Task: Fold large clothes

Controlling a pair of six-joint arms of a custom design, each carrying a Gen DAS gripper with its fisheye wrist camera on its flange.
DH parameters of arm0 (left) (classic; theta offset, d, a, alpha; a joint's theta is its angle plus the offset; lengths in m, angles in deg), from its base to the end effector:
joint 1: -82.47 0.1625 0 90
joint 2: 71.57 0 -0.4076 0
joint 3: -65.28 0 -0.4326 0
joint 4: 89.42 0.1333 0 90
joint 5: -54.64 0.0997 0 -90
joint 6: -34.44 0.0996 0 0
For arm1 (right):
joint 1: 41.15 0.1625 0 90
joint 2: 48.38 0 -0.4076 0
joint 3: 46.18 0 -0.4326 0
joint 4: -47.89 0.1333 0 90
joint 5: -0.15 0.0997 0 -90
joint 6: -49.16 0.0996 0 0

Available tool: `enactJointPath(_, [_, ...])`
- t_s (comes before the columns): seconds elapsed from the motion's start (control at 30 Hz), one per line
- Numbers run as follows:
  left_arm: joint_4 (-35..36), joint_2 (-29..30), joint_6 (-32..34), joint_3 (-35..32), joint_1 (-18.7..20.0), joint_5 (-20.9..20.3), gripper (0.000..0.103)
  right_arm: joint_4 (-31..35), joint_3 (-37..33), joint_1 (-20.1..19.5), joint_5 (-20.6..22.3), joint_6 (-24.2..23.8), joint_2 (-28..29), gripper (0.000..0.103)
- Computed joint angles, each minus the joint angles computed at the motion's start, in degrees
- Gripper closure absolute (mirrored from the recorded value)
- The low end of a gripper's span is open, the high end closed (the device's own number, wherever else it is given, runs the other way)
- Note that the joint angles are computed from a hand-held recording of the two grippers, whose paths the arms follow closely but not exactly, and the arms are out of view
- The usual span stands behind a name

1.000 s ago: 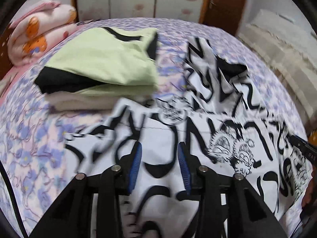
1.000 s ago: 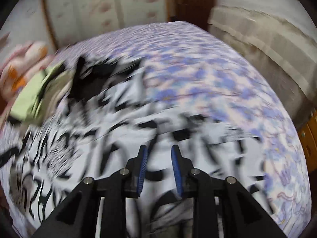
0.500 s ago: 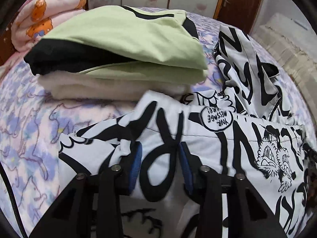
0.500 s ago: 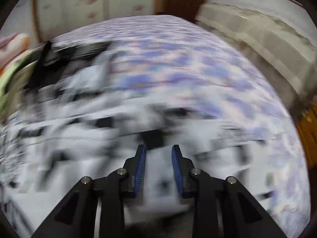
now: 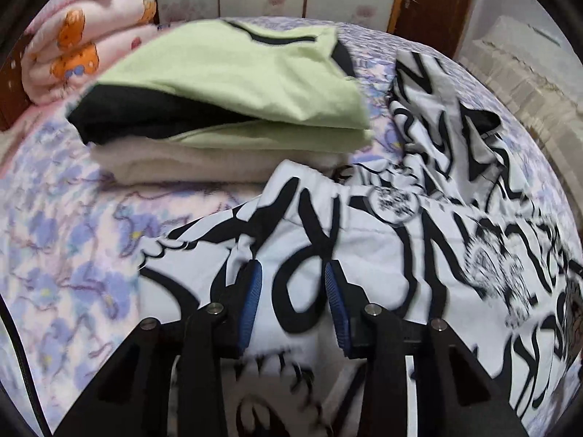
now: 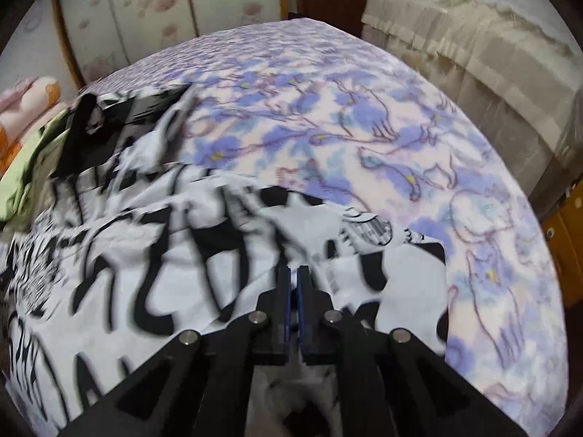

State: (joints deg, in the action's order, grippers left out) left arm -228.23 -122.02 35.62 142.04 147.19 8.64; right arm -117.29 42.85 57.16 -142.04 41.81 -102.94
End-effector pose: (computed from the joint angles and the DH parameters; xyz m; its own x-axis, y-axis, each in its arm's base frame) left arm -0.1444 -0.7799 0.2570 -0.7557 0.0840 -0.6495 0.4102 0.8338 -0.3694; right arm 0.1564 -0.6931 0.2685 -0.6615 0.3219 0.6774 -0.1958 0.7978 -0.5703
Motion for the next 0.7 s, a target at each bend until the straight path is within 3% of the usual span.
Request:
enactJointPath(0.1, [-2.25, -3.84, 0.41, 6.53, -2.74, 1.05, 0.061, 0.75, 2.67, 2.71, 2.59, 0.98, -0.57, 0.098])
enactJointPath(0.27, [-4.79, -10.20, -3.89, 17.20, -6.11, -3.77, 0.056, 0.94, 6.45, 7.09, 5.83, 0.26, 1.24, 0.097])
enactJointPath(0.33, [-6.26, -11.95, -5.60, 20.81, -7.01, -3.71, 0.056, 0.53, 7.58, 8.01, 5.75, -0.68, 2.23, 0.097])
enactJointPath(0.5, [-4.23, -14.06, -12.61, 24.25, -5.55, -1.74, 0.056, -2.42, 10.15, 7.39, 1.92, -2.82, 2.62, 0.097])
enactJointPath(0.6, [-6.90, -16.37, -13.48, 26.27, -4.06, -1.55, 0.056, -3.15, 13.44, 5.34, 5.15, -0.24, -2.25, 0.103])
enactJointPath(0.63, [-7.39, -17.27, -13.23, 26.72, -3.85, -0.50, 0.056, -3.77, 14.40, 5.06, 4.12, 0.58, -3.64, 0.103])
enactJointPath(0.7, [-8.10, -18.28, -12.41, 27.01, -3.40, 0.46, 0.056, -7.07, 14.56, 5.18, -4.91, -1.32, -3.00, 0.099])
